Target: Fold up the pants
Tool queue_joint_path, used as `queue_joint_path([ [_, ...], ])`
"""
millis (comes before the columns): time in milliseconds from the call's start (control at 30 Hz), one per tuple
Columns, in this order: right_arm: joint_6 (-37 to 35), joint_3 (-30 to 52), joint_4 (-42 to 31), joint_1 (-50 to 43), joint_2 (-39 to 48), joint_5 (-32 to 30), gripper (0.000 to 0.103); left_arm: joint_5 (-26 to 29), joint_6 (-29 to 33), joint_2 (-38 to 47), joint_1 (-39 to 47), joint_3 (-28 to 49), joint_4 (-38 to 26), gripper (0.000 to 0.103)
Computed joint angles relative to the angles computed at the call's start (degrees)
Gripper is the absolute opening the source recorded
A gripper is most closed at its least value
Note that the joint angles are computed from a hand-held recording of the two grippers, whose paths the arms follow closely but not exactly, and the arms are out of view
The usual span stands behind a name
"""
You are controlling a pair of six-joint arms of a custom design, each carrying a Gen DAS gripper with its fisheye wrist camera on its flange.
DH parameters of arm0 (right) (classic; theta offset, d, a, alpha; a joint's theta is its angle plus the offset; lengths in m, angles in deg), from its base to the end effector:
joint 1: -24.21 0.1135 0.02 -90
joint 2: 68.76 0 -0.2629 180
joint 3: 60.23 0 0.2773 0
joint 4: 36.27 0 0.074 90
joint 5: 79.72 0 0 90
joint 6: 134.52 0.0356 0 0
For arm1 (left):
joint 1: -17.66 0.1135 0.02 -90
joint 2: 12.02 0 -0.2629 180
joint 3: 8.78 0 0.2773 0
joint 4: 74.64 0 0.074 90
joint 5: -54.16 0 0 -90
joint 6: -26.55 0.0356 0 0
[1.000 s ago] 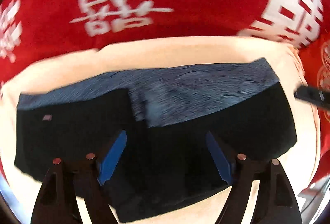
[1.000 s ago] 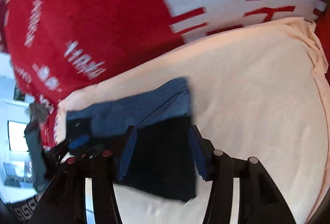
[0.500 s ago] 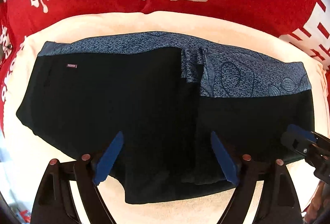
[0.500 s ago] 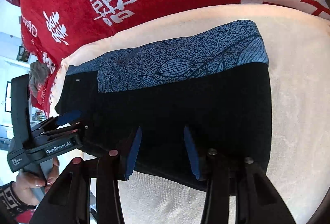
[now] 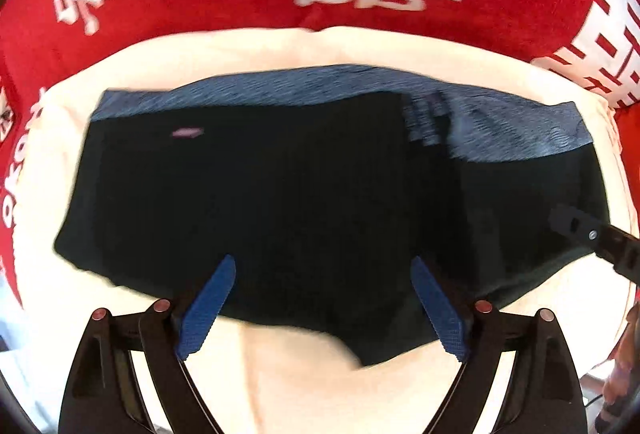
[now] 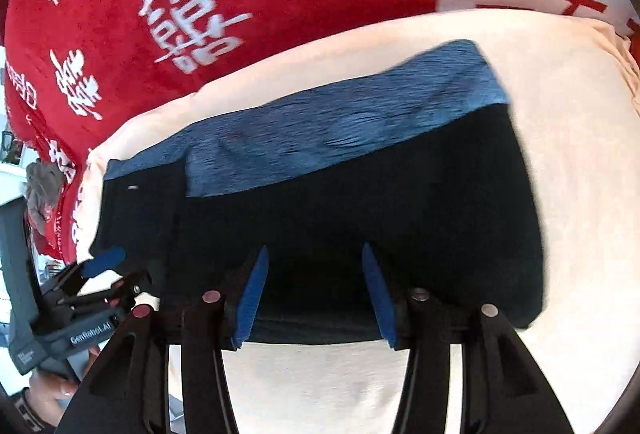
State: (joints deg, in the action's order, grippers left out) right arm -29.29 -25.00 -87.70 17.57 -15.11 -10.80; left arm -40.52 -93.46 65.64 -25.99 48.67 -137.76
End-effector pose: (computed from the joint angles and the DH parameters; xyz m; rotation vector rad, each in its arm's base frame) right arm 0.1646 -0.0063 0.1370 0.4353 2.7356 0.5505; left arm 0.1733 -0.1613 0.1658 0.3491 2.9792 -0.0067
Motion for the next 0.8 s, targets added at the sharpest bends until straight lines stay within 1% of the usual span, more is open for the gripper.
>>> queue_joint_path([
  [67,5.54,0.88,2.09,8.34,1.35,1.88,0.053,-0.9,2.15,-2.26,3.21,-1.77,-2.0,0.09],
  [100,8.81,1.88,4.29,14.17,3.95,3.51,0.053,-1.12,2.91,-4.04,5.29,-3.09,-2.98,0.09],
  [200,15.47,4.92,9.06,24.85,11.75,5.32,0.053,-0.47,4.58,-8.4,10.85,-5.84,-4.85,0.09],
  [267,17.98,7.41,8.48,30.33,14.33,10.26,0.062,0.49,6.11,-11.46,14.74,-7.59,-5.55,0.09],
  [300,18.66,8.94,7.45,32.81,15.78,12.88,0.063,0.81,7.11,-13.05,16.93,-8.47,-5.93,0.09],
  [367,19.29,10.07,6.08,34.46,16.4,14.57,0.064,1.4,8.76,-14.74,19.86,-9.63,-6.1,0.09],
  [533,18.12,12.25,2.52,36.82,16.38,15.15,0.064,3.54,12.21,-17.11,26.65,-11.56,-5.49,0.09],
  [633,18.43,13.53,1.69,38.68,17.34,16.01,0.064,4.45,13.24,-17.13,29.3,-12.03,-4.89,0.09],
  [733,18.59,14.43,1.97,39.93,18.39,15.3,0.063,4.96,13.8,-17.06,30.63,-12.18,-4.47,0.09],
  [800,18.56,14.89,2.52,40.58,19.57,14.31,0.06,5.14,14.35,-16.59,31.43,-12.26,-3.91,0.09],
])
